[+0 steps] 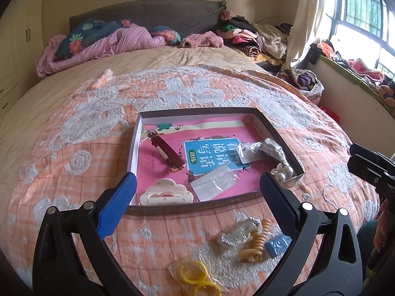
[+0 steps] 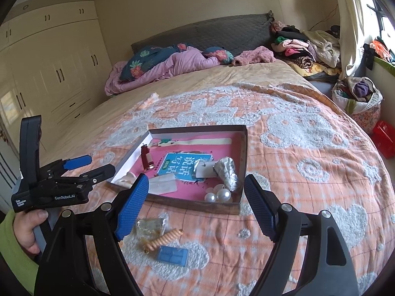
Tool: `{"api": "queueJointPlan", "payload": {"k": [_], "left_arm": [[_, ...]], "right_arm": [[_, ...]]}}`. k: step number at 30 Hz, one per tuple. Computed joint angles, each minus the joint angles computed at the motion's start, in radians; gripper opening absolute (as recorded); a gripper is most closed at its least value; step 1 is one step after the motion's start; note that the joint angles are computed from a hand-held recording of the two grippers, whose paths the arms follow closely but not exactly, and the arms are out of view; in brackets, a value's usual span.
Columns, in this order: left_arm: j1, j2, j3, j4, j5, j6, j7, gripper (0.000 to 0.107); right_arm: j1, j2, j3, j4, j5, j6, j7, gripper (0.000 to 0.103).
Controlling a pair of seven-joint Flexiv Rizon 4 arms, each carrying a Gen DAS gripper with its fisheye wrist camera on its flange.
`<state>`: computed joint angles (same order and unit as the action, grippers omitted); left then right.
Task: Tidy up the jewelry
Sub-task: 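Withdraw both tools from the box over the remaining items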
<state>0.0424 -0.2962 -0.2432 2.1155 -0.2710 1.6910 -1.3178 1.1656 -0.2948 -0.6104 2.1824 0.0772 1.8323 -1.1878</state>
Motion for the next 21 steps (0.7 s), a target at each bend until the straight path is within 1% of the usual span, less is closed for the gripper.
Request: {"api": "queueJointPlan", "payload": {"k": [3,5,7,9,10,12,16,17,19,21], "left_arm": [[-0.009,0.012,0.010,0.013,0.006,0.006,-0.003,0.093],[-0.007,0.019,0.008,0.022,0.009,0.011,-0.004,0.093],[-0.008,0.027,0.009,0.032,0.012,0.016,-0.006,0.093],[-0.025,0.034,0.028,0.039,0.020,0.016,-0.011,0.093],[-0.025,0.035,0.029,0.041,0.022,0.015,-0.010,0.093],[-0.049,0.040,0.055,0.049,0.032,0.022,-0.017,0.093],[-0.064,0.047,0.074,0.065,0.046,0.031,-0.027,0.093],[-0.080,0.047,0.092,0.065,0.052,0.030,-0.032,0.093],[-0.079,0.052,0.091,0.074,0.058,0.032,-0.033,0.093],[-0.101,0.053,0.113,0.077,0.066,0.033,-0.040,0.093]], "right_arm": [[0.022,0.008,-0.012,0.012,0.005,0.004,-0.007,0.078],[0.053,0.014,-0.034,0.024,0.010,0.005,-0.014,0.078],[0.062,0.017,-0.037,0.031,0.014,0.006,-0.019,0.078],[0.088,0.022,-0.052,0.043,0.019,0.003,-0.024,0.078],[0.087,0.023,-0.049,0.046,0.017,0.002,-0.024,0.078],[0.096,0.024,-0.052,0.055,0.017,0.003,-0.026,0.078],[0.113,0.026,-0.056,0.071,0.023,0.005,-0.026,0.078],[0.113,0.027,-0.054,0.073,0.025,0.005,-0.027,0.078],[0.116,0.028,-0.051,0.078,0.027,0.007,-0.030,0.078],[0.119,0.028,-0.050,0.084,0.031,0.007,-0.032,0.078]]}}
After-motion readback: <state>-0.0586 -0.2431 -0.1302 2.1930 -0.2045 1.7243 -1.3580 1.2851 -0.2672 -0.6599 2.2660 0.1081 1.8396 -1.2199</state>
